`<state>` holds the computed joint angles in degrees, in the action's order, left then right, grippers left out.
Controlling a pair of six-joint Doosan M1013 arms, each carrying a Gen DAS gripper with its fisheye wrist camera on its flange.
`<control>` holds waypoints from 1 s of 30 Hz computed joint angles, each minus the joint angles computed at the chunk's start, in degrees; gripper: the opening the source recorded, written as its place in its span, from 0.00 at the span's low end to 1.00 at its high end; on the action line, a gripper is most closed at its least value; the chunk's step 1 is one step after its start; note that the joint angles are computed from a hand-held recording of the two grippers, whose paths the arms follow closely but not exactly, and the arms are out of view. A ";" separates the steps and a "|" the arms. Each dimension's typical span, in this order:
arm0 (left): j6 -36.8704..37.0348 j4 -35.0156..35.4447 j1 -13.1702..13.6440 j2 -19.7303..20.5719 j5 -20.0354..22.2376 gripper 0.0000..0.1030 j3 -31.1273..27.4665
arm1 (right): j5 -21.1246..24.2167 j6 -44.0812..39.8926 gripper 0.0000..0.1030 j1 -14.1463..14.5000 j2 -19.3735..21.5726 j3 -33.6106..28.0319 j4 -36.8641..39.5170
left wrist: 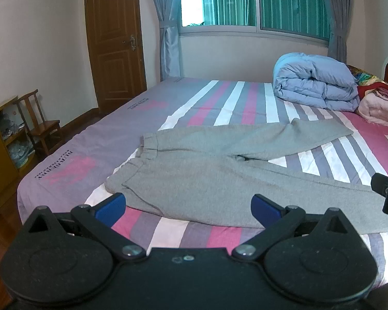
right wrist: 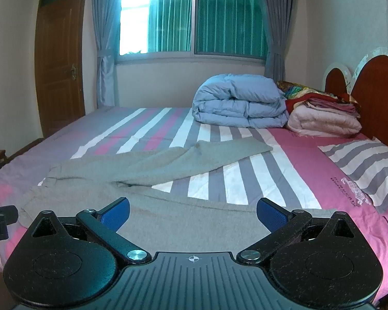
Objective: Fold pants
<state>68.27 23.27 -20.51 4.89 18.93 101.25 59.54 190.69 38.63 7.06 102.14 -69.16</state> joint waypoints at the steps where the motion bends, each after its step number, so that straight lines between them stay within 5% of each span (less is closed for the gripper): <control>1: 0.02 -0.02 0.00 0.03 0.03 0.94 0.00 | -0.03 0.13 1.00 0.00 0.03 0.05 -0.04; 23: 1.38 -0.87 -0.05 2.41 2.82 0.94 -1.75 | -1.68 -1.81 1.00 -1.26 0.39 0.43 2.69; 30: 1.44 -0.52 0.49 5.34 6.23 0.94 -5.10 | -6.55 -2.25 1.00 -2.74 0.36 1.88 2.83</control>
